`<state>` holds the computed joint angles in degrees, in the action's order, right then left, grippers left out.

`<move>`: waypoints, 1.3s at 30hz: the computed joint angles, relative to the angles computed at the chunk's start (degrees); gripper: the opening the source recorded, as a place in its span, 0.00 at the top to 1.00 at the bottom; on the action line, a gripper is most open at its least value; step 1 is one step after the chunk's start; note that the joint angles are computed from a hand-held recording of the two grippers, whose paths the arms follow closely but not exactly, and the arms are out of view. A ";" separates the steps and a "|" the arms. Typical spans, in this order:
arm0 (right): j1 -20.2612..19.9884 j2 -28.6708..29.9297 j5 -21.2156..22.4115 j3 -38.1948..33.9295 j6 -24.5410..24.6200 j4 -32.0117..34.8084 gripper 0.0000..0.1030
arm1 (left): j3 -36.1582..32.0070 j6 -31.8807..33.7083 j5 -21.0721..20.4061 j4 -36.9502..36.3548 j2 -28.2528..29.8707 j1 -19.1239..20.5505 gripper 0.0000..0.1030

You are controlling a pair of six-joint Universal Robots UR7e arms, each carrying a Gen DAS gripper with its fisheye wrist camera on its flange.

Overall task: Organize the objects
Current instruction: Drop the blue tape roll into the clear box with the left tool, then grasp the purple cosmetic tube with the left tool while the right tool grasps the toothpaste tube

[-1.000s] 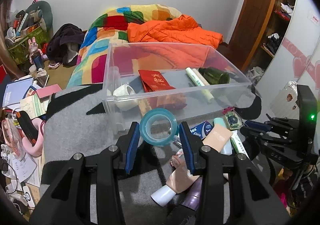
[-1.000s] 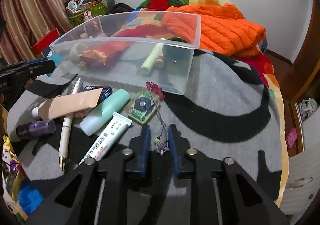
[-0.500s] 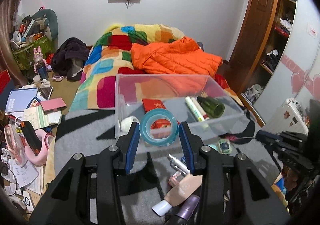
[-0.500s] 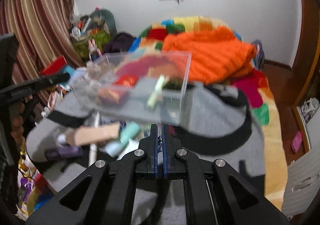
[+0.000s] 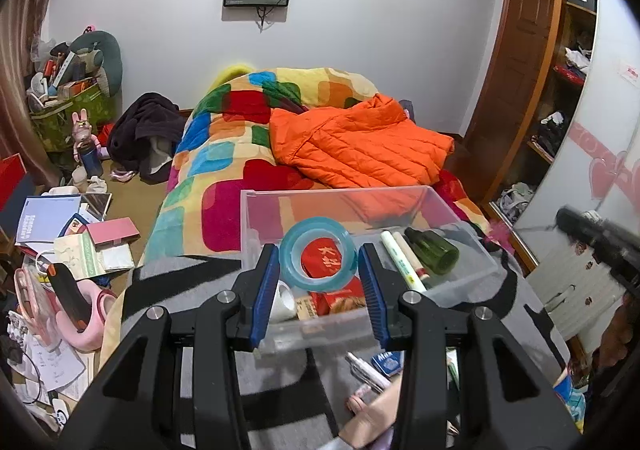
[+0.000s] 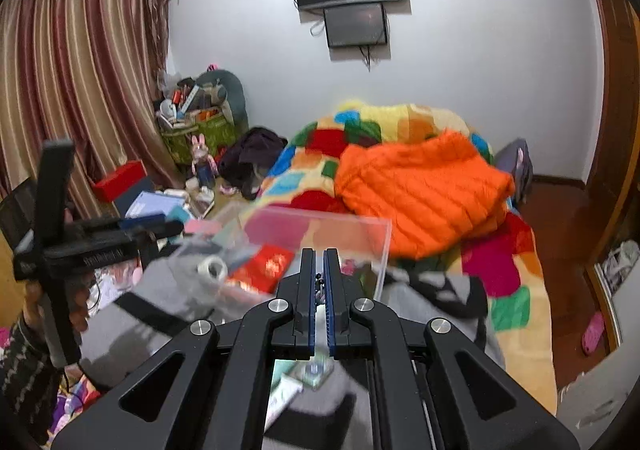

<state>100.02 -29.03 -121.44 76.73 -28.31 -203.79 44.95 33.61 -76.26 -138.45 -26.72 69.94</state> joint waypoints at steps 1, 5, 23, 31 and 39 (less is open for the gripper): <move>0.18 0.59 -0.13 -1.45 -0.71 -0.03 0.97 | -1.09 -0.12 0.27 0.55 0.69 0.01 0.61; 0.06 2.39 -0.47 -7.23 0.03 4.75 0.97 | -8.22 -1.12 1.31 5.21 4.79 0.42 0.61; -3.54 9.96 -1.67 -22.11 6.21 22.99 0.97 | -17.54 -0.80 3.14 15.78 11.58 1.15 0.60; -4.51 10.40 -2.20 -23.01 9.62 28.47 0.96 | -5.95 0.45 1.56 9.88 4.61 1.38 0.49; -5.08 7.73 -2.14 -18.66 12.98 31.29 0.90 | 6.77 2.71 0.68 4.05 -3.16 1.94 0.44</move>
